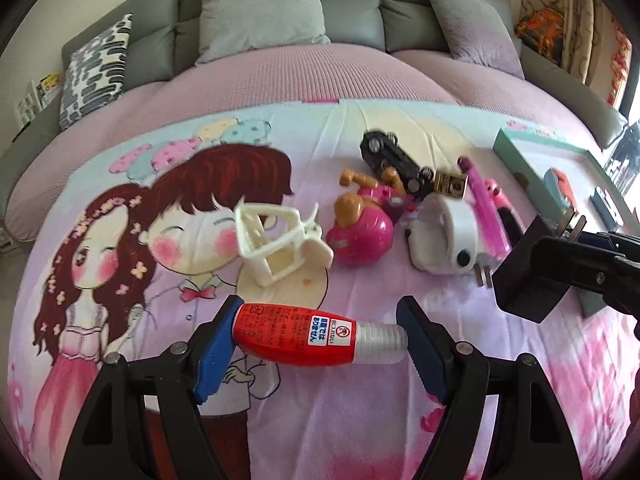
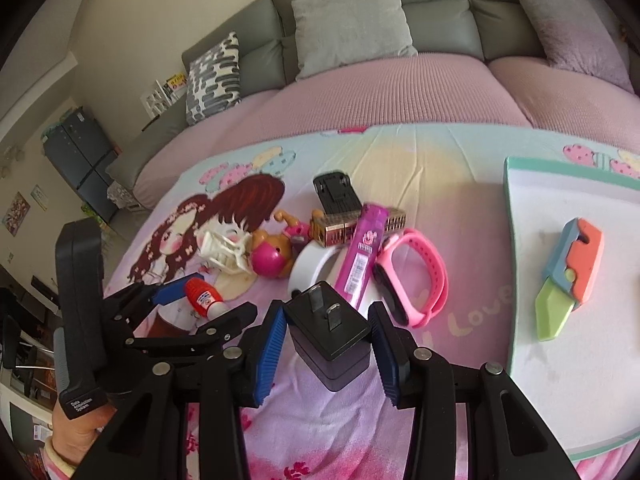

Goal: Organize rigid objects
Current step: 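Carry the glue tube and charger plug into the tray and release both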

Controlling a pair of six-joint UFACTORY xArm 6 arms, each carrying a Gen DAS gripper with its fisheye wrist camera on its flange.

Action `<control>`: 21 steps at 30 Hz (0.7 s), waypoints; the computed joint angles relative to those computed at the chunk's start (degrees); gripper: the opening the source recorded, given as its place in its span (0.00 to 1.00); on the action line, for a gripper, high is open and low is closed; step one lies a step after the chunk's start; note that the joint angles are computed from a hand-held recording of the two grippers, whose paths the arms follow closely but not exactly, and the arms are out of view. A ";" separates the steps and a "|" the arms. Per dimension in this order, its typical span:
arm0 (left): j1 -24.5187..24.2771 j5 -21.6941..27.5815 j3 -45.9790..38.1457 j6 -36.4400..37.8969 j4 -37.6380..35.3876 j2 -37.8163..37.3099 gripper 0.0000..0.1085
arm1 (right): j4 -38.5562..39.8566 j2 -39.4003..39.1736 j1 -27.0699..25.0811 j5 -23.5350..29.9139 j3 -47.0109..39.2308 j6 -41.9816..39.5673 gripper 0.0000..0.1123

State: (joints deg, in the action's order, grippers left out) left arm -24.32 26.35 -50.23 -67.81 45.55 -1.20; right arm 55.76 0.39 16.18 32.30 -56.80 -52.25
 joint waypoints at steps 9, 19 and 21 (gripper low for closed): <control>-4.99 8.83 -8.50 -7.14 6.61 -1.49 0.73 | 7.84 -5.60 -4.16 -1.64 0.96 -4.36 0.40; -10.12 12.27 -24.88 -4.72 4.94 9.46 0.73 | 4.77 -4.98 -10.98 -6.72 -0.64 2.58 0.40; -11.21 12.14 -28.27 -3.95 4.53 11.91 0.73 | 2.45 -4.96 -12.24 -8.45 -0.56 4.96 0.40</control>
